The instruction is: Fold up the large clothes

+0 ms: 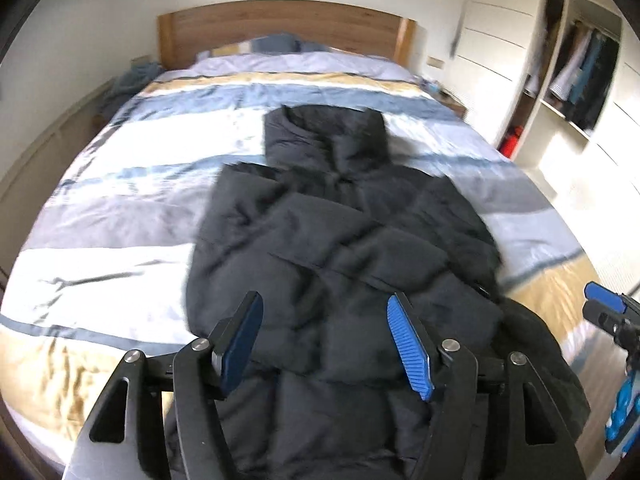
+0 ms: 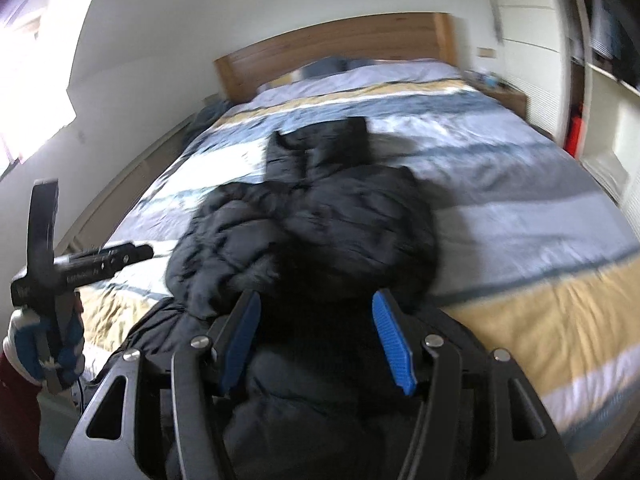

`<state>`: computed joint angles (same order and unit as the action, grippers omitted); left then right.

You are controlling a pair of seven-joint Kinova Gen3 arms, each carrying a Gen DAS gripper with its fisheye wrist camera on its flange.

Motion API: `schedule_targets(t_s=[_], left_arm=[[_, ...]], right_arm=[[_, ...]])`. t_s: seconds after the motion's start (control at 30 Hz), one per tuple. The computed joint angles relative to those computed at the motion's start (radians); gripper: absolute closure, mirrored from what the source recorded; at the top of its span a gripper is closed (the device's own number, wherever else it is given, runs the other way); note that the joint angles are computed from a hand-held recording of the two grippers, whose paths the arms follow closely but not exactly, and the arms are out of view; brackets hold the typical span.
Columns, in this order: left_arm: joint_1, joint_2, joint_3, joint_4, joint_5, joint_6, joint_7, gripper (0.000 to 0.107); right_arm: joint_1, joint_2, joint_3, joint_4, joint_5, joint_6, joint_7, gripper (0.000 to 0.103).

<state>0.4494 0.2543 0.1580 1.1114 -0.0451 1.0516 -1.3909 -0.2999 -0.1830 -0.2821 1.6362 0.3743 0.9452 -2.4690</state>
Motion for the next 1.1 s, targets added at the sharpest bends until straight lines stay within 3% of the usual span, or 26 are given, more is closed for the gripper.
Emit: schedule_targets(t_s=[0.23, 0.43, 0.57, 0.63, 0.7, 0.8, 0.97, 1.1], left_arm=[[-0.076, 0.059, -0.021, -0.03, 0.053, -0.013, -0.023, 0.044], [-0.119, 0.127, -0.024, 0.01, 0.115, -0.06, -0.03, 0.044], [-0.124, 0.175, -0.032, 0.046, 0.119, -0.07, -0.024, 0.041], [-0.125, 0.181, -0.037, 0.094, 0.122, -0.11, -0.013, 0.027], [-0.114, 0.184, -0.046, 0.13, 0.106, -0.147, 0.006, 0.022], [-0.125, 0.178, -0.035, 0.154, 0.118, -0.163, 0.008, 0.021], [-0.132, 0.13, -0.03, 0.16, 0.109, -0.164, -0.018, 0.023], [-0.136, 0.108, -0.011, 0.144, 0.127, -0.182, -0.057, 0.023]], right_arm=[[-0.088, 0.226, 0.047, -0.165, -0.037, -0.056, 0.141, 0.046], [-0.135, 0.334, 0.115, -0.153, -0.115, -0.091, 0.237, 0.046], [-0.131, 0.345, 0.16, -0.071, -0.146, -0.135, 0.254, 0.046], [-0.09, 0.325, 0.161, -0.003, -0.209, -0.201, 0.307, 0.046], [-0.075, 0.316, 0.162, 0.039, -0.237, -0.239, 0.346, 0.046], [-0.062, 0.297, 0.161, 0.076, -0.266, -0.264, 0.398, 0.046], [-0.045, 0.276, 0.164, 0.06, -0.303, -0.211, 0.446, 0.046], [-0.054, 0.252, 0.163, 0.046, -0.248, -0.204, 0.417, 0.046]])
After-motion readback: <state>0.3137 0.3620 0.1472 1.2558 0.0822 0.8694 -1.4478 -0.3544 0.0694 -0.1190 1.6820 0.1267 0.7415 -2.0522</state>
